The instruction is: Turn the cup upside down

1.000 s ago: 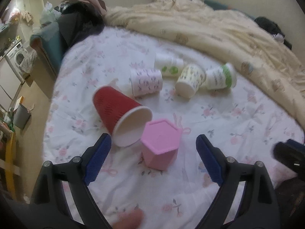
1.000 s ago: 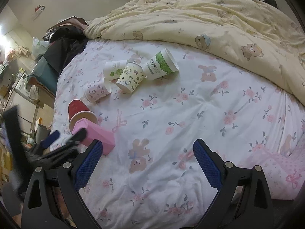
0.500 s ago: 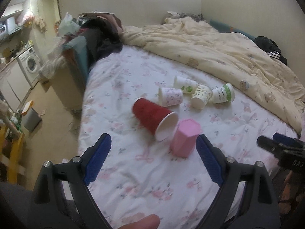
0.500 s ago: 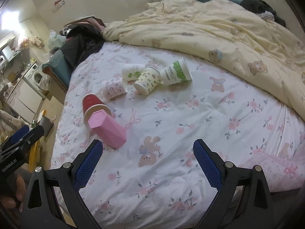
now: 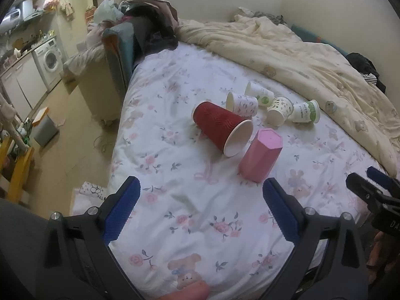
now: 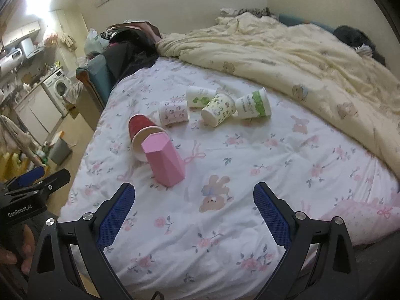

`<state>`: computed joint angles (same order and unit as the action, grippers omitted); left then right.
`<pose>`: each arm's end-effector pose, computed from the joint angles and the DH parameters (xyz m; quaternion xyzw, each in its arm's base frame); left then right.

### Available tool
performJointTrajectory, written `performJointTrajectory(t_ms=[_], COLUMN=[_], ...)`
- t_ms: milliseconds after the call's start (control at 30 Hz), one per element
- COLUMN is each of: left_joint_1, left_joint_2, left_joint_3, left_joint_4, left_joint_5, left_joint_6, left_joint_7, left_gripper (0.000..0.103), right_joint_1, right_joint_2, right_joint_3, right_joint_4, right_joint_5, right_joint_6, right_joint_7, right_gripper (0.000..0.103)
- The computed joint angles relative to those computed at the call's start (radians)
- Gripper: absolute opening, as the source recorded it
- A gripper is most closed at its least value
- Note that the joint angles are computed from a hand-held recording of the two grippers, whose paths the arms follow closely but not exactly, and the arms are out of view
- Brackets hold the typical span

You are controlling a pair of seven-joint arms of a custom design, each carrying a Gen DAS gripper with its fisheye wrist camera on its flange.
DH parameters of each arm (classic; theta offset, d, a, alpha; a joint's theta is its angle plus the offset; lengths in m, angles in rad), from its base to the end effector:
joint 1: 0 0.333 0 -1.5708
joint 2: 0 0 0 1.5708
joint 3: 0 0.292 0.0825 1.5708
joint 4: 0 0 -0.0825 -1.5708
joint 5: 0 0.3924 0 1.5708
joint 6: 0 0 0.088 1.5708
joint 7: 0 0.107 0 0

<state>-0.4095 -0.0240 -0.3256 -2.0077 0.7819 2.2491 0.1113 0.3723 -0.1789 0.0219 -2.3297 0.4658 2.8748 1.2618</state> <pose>0.4461 -0.3780 0.4717 -0.7530 0.5568 -0.2161 0.2761 0.5047 0.1827 0.4621 -0.7476 0.5515 -0.1347 0.3447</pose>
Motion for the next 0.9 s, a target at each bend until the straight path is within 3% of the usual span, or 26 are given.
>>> performJointTrajectory(t_ms=[100,567,900], left_joint_1=[-0.006,-0.009,-0.01], left_joint_2=[0.016,0.009,0.013], left_joint_3=[-0.004,0.005,0.001], left_joint_4=[0.019,0.008,0.016], left_joint_5=[0.034,0.029,0.045], left_joint_6=[-0.02,0.034,0.029], left_joint_7=[-0.004,0.004,-0.001], left_gripper=[0.097,0.097,0.097], right_joint_1=[0.009,-0.008,-0.002], right_joint_2=[0.005,0.026,0.022], right_joint_3=[-0.001,0.024,0.018], right_joint_4=[-0.001,0.005,0.003], right_joint_5=[0.006,-0.064,-0.079], right_joint_6=[0.035,0.043,0.042], right_joint_7=[-0.016,0.02,0.033], right_gripper=[0.098,0.098,0.098])
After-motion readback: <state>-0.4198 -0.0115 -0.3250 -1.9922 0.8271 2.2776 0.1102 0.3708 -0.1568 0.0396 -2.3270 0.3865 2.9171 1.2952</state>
